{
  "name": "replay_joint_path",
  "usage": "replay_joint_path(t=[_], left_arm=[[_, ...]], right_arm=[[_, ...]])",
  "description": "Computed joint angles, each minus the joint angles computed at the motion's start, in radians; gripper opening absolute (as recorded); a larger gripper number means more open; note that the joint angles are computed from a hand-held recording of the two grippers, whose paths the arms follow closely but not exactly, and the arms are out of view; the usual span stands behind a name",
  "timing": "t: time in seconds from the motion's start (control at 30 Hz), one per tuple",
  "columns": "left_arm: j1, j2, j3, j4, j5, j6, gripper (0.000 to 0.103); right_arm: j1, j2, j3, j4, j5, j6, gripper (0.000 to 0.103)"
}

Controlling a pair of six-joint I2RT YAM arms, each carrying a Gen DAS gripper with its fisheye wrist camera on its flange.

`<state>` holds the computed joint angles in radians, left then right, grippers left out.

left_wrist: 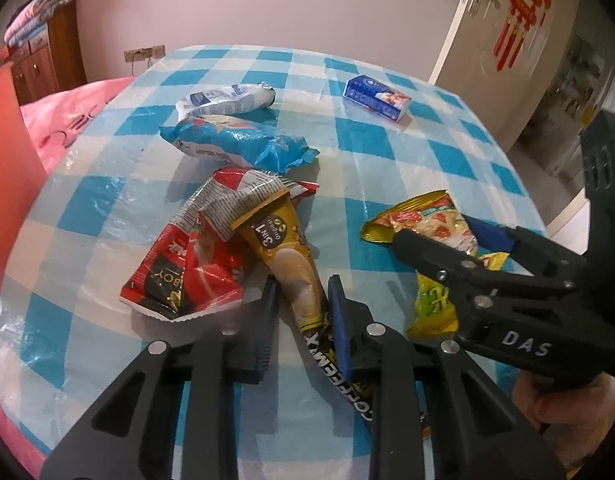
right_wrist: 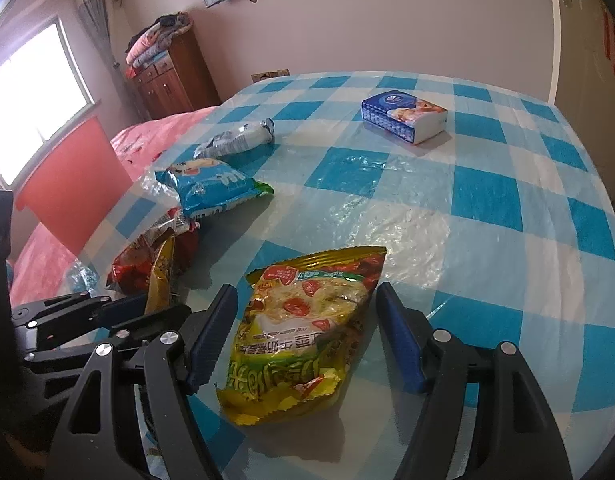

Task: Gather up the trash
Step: 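Close the left tool on the Coffeemix stick while the right tool grasps the yellow snack bag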

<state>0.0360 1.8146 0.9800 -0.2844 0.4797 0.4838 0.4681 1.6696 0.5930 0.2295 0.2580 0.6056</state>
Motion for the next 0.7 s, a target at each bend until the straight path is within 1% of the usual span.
replay_joint_path(t=[0.07,0.1,0.27,0.33,0.47,0.53,0.7], left_arm=[[0.015,0.009,0.016,-0.023,0.033,0.008,0.026],[0.021,0.011,0.021,-0.03,0.049,0.01,0.026],[0.055,0.019,0.051,-0.069,0.11,0.03,0.025],[0.07,0.025,0.069,-0.093,0.139,0.038,0.024],[0.099,0.034,0.101,-0.14,0.19,0.06,0.024],[0.113,0.042,0.12,-0.168,0.215,0.074,0.023],[0.155,0.062,0.178,-0.254,0.292,0.118,0.022]], right_arm=[[0.011,0.009,0.018,-0.028,0.022,-0.002,0.071],[0.016,0.014,0.028,-0.042,0.034,0.0,0.068],[0.03,0.035,0.063,-0.087,0.071,-0.01,0.063],[0.033,0.039,0.07,-0.098,0.08,-0.013,0.059],[0.039,0.049,0.083,-0.112,0.092,-0.024,0.054],[0.044,0.049,0.085,-0.114,0.104,-0.027,0.049],[0.048,0.036,0.067,-0.09,0.116,-0.026,0.043]])
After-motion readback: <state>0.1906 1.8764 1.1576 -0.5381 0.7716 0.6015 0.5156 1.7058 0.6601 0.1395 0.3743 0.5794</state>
